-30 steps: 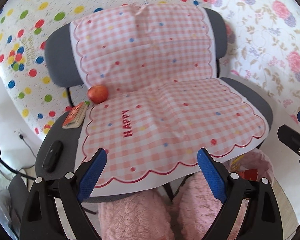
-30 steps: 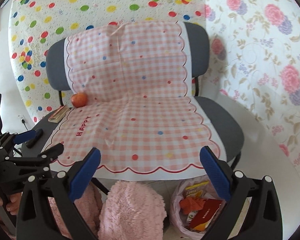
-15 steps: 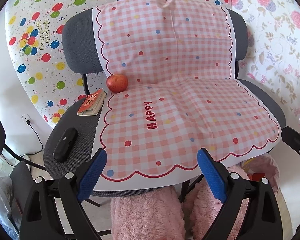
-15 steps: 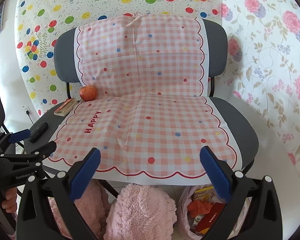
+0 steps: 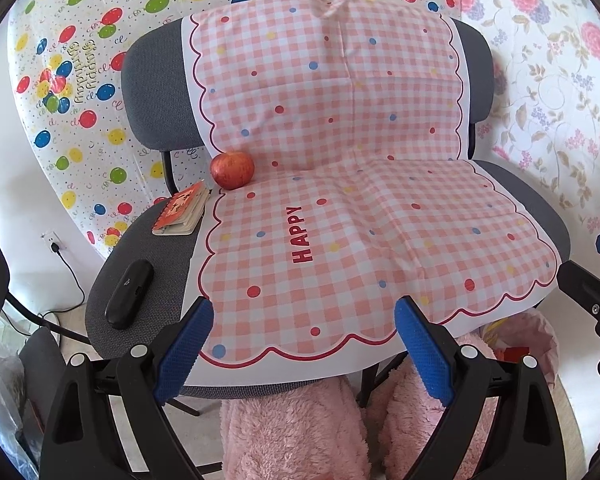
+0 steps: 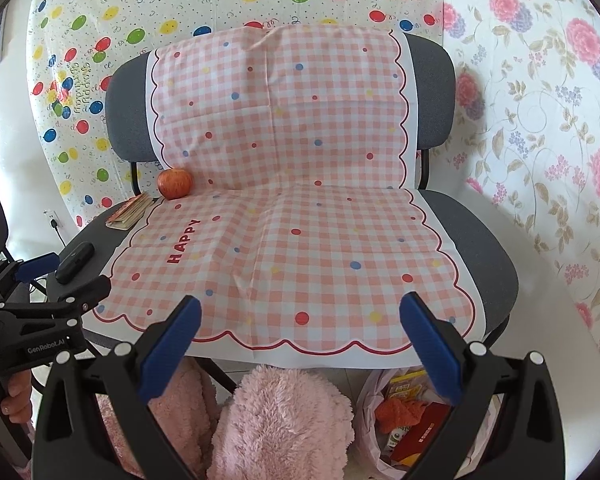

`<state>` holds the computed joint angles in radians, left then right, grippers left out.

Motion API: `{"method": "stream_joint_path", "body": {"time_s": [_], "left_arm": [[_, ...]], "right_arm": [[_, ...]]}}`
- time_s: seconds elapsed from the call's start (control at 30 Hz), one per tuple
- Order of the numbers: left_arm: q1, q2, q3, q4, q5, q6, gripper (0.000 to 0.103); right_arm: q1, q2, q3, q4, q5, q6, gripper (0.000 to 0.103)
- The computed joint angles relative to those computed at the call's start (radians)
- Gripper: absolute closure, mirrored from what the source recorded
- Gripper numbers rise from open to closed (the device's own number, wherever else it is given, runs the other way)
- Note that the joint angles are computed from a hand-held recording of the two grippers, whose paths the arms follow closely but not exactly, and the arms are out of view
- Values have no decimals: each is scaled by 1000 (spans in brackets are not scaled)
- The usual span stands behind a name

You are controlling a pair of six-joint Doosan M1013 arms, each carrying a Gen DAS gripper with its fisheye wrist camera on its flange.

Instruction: Collect trash

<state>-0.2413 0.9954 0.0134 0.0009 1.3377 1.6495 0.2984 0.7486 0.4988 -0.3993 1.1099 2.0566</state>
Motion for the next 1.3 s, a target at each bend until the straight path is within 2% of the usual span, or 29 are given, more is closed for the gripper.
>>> {"method": "stream_joint_path", "body": {"time_s": [0.07, 0.17, 0.27, 0.33, 0.63, 0.83, 1.3], "left_arm": [[-2, 0, 0, 4, 0, 0, 12], [-3, -34, 71, 6, -36, -7, 12], [-3, -15, 29, 5, -12, -6, 12], [-4, -32, 66, 6, -31, -5, 12], [-3, -24, 49, 5, -23, -4, 12], [-4, -43, 89, 6, -44, -6, 12], [-4, -45, 95, 5, -46, -5, 12]], "right_arm": [[-1, 0, -1, 1, 1, -2, 6], [-1, 0, -1, 3, 2, -3, 6], [-2, -3, 4, 5, 0, -5, 6], [-2, -3, 7, 3, -1, -1, 6], [-3, -5, 10, 5, -3, -3, 6], [-3, -8, 16, 5, -6, -2, 6], [-5, -14, 29, 8, -14, -1, 6]]}}
